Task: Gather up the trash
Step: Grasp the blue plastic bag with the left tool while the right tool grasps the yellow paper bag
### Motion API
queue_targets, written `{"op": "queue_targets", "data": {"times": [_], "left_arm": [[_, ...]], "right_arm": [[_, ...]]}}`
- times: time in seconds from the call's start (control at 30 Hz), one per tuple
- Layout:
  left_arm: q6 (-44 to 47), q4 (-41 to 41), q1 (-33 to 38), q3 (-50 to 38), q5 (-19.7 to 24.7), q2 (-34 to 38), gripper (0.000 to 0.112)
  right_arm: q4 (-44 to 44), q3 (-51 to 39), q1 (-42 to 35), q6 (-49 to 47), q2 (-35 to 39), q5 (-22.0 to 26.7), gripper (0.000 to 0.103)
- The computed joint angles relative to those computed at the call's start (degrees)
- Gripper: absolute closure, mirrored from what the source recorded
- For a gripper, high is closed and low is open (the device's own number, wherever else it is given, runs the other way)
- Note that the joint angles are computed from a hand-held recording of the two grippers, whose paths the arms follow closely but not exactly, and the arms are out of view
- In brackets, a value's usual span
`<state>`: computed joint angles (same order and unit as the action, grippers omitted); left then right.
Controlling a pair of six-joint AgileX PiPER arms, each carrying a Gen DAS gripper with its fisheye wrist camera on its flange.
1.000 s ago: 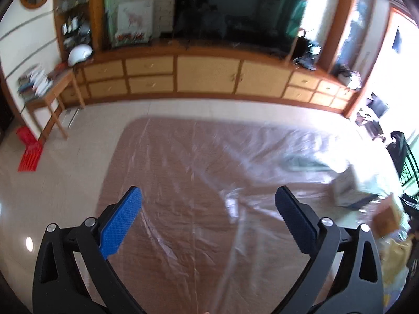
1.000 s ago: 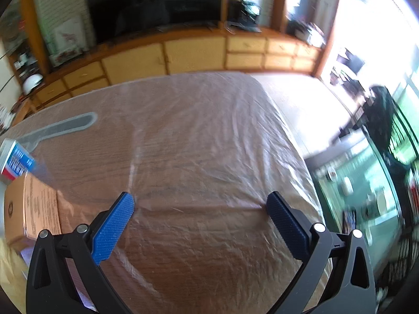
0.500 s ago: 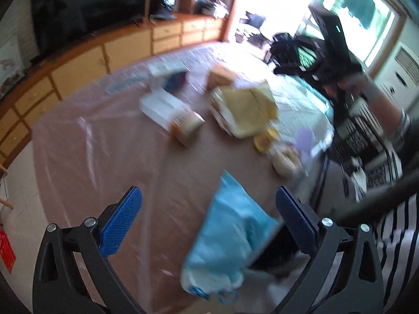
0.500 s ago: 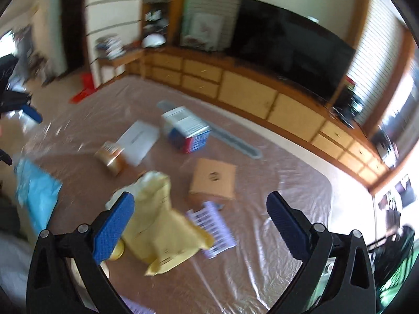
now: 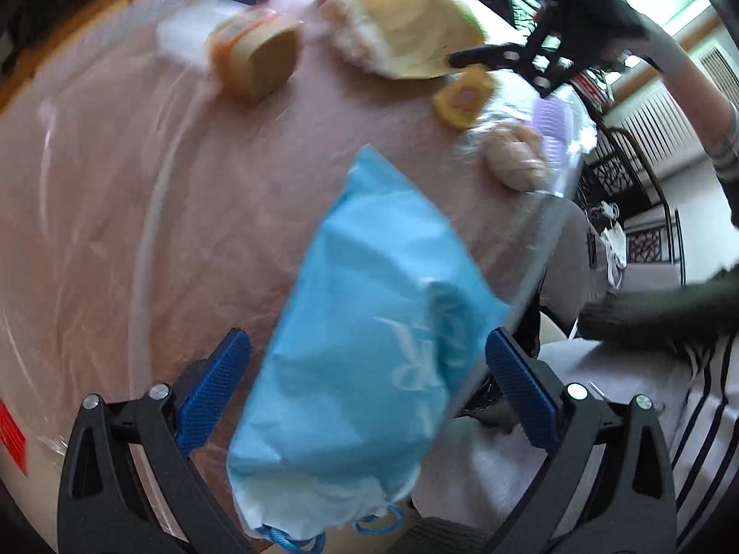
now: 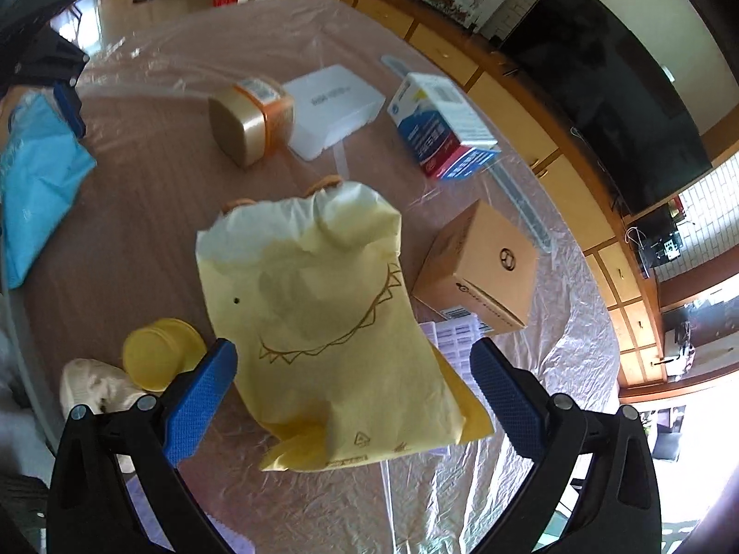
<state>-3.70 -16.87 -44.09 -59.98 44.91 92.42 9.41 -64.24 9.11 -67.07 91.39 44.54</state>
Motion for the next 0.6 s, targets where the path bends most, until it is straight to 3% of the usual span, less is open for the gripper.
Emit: {"op": "queue_targets", "data": {"times": [0.07,0.1,0.13,0.2,0.3,0.6], "left_arm": [[1.50,-1.24,1.21,-0.21,0.12,0.33,0.013],[2.34,-1.95,1.69,0.03,-0.42,0.12,0.016],[2.90,-2.39,2.12,0.32,-0.36,-0.41,0.023],[4.49,-4.28,3.39,0.87,-0.45,-1.10,0.039],[5.79,-6.07,4.23,2.04,-1.06,-2.52,0.051],[3.53,-7.94,6.01,4.60,-4.51,-7.50,0.074]], "right_arm": [[-3.19,-0.01,1.61,2.35,1.43,-0.63,0.007],[-3.92,-0.23,1.91,2.61,1.77,0.24,0.015],[-2.65,-1.27,1.41,1.29,2.43,2.84,0.025],[0.06,-3.36,0.14,1.14,3.16,6.62,0.033],[3.48,-7.37,-2.47,1.41,4.42,12.40,0.047],[17.49,-11.77,-11.93,0.44,3.09,20.40,0.053]]}}
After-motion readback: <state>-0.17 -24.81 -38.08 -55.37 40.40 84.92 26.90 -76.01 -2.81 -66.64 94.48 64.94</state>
